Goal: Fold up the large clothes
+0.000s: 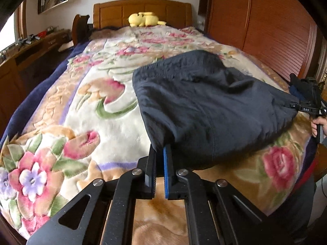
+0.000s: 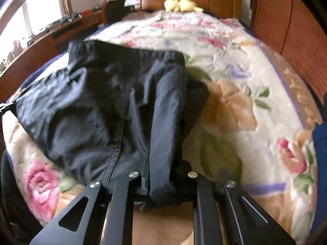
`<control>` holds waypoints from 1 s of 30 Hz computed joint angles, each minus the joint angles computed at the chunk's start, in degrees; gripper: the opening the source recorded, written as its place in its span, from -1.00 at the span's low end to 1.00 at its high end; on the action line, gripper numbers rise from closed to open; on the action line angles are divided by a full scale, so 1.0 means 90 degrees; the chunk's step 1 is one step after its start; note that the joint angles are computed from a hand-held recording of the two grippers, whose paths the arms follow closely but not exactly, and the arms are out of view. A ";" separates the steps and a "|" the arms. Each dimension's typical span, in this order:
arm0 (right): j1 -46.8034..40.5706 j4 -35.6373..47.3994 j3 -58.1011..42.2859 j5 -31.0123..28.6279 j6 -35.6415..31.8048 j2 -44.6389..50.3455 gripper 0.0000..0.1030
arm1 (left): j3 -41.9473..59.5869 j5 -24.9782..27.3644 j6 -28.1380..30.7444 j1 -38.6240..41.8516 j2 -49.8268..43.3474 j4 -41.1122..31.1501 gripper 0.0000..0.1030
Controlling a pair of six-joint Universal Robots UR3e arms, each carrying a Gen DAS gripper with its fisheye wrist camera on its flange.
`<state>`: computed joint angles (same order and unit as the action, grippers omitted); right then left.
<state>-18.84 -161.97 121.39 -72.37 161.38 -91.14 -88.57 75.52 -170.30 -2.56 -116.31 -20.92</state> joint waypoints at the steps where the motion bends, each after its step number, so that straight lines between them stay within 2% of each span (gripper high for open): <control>1: -0.0012 0.0041 0.0113 0.0022 -0.0026 -0.0212 -0.73 | -0.0130 -0.0015 -0.0022 -0.0015 0.0096 0.0092 -0.89; 5: -0.0139 0.0485 0.0728 0.0137 -0.0339 -0.1342 -0.74 | -0.0946 -0.0331 0.0013 0.0119 0.0806 0.0332 -0.89; 9: -0.0841 0.1719 0.1398 0.0719 -0.0985 -0.2941 -0.74 | -0.1818 -0.0562 0.0154 0.0285 0.1599 0.0371 -0.90; 11: -0.1254 0.2641 0.1666 0.1002 -0.1384 -0.3869 -0.74 | -0.2208 -0.0604 0.0207 0.0341 0.1932 0.0338 -0.90; 14: -0.1599 0.3407 0.1898 0.1203 -0.1739 -0.4641 -0.73 | -0.2545 -0.0427 0.0180 0.0299 0.2137 0.0394 -0.90; 17: -0.1421 0.3092 0.1889 0.0935 -0.1566 -0.4425 -0.69 | -0.2534 -0.0216 0.0024 0.0225 0.2032 0.0381 -0.89; 19: -0.1005 0.2751 0.1654 0.0412 -0.1162 -0.4073 -0.45 | -0.2519 -0.0262 -0.0037 0.0265 0.2020 0.0305 -0.88; 21: -0.0617 0.2469 0.1464 -0.0056 -0.0779 -0.3965 -0.31 | -0.2522 -0.0271 -0.0059 0.0299 0.2051 0.0282 -0.81; 24: -0.0246 0.2156 0.1233 -0.0230 -0.0356 -0.3936 0.08 | -0.2700 -0.0114 -0.0044 0.0278 0.2173 0.0544 -0.64; 25: -0.0115 0.2063 0.1123 -0.0256 -0.0278 -0.3809 0.13 | -0.2718 -0.0037 -0.0069 0.0266 0.2181 0.0660 -0.53; 28: 0.0823 0.1377 0.0598 -0.0762 0.0042 -0.2738 0.16 | -0.2708 -0.0172 -0.0120 0.0326 0.2158 0.0822 -0.39; 30: 0.1482 0.0923 0.0133 -0.1096 0.0092 -0.1868 0.17 | -0.2659 -0.0291 -0.0178 0.0359 0.2078 0.0894 -0.37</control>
